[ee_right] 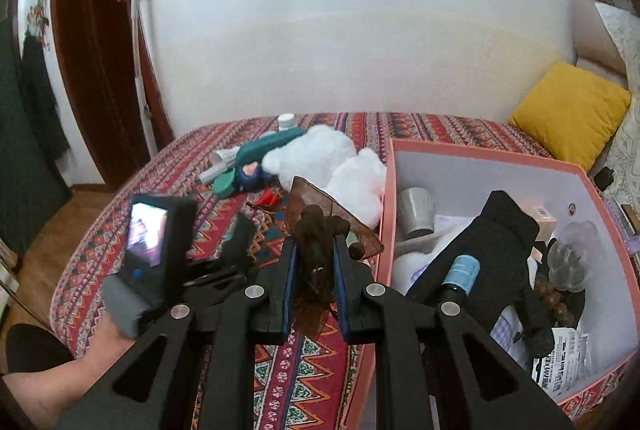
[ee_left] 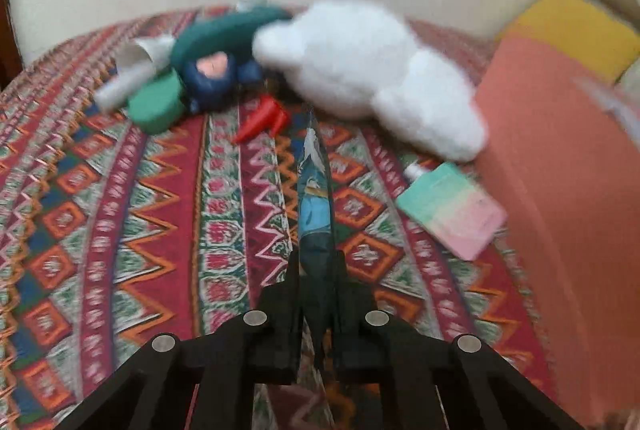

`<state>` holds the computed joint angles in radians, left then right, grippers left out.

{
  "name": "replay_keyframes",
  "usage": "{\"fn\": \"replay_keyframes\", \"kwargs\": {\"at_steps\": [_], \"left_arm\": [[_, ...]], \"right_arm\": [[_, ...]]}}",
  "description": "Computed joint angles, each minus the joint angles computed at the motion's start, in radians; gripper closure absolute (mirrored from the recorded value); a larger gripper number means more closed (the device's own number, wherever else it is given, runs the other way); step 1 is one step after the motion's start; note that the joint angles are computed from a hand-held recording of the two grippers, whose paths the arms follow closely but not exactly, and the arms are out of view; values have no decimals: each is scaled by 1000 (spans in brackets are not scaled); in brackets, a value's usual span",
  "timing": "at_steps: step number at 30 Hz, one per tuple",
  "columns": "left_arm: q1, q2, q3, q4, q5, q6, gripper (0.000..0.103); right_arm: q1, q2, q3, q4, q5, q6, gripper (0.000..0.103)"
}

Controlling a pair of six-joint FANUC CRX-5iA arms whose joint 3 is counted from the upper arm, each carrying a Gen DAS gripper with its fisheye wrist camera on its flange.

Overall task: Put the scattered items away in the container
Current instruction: 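Grasp the dark blue strip with the left tool while the right tool grasps the brown glove, then carry the strip and brown glove into the pink box and release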

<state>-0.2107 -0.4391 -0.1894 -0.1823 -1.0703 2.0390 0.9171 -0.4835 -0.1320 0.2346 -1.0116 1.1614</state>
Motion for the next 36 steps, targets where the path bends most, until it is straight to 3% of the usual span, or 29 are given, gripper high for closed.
{"fn": "replay_keyframes", "kwargs": {"at_steps": [5, 10, 14, 17, 19, 21, 22, 23, 24, 26, 30, 34, 36], "left_arm": [[-20, -78, 25, 33, 23, -20, 98], [-102, -56, 109, 70, 87, -41, 98], [-268, 92, 277, 16, 119, -50, 97], [-376, 240, 416, -23, 113, -77, 94], [-407, 371, 536, 11, 22, -148, 86], [-401, 449, 603, 59, -65, -190, 43], [-404, 462, 616, 51, -92, -186, 37], [-411, 443, 600, 19, -90, -162, 33], [-419, 424, 584, -13, -89, -138, 27], [-411, 359, 523, -49, -75, -95, 22], [-329, 185, 346, -38, -26, -33, 17], [-216, 14, 199, -35, -67, -8, 16], [-154, -48, 151, -42, -110, -30, 16]], "right_arm": [[37, -38, -24, 55, 21, -48, 85], [55, -80, -54, 151, 45, -113, 85], [0, -107, -66, 238, 60, -155, 85], [-110, -111, -58, 249, 69, -181, 85], [-201, -101, -39, 214, 74, -179, 85], [-282, -80, -7, 139, 64, -135, 84], [-323, -68, 10, 100, 58, -112, 80], [-349, -49, 28, 74, 36, -87, 73], [-352, -39, 25, 93, 21, -101, 44], [-340, -37, 0, 156, 15, -155, 10], [-287, -58, -34, 237, 22, -199, 10], [-209, -68, -53, 254, 52, -208, 11], [-119, -70, -58, 274, 46, -220, 11]]}}
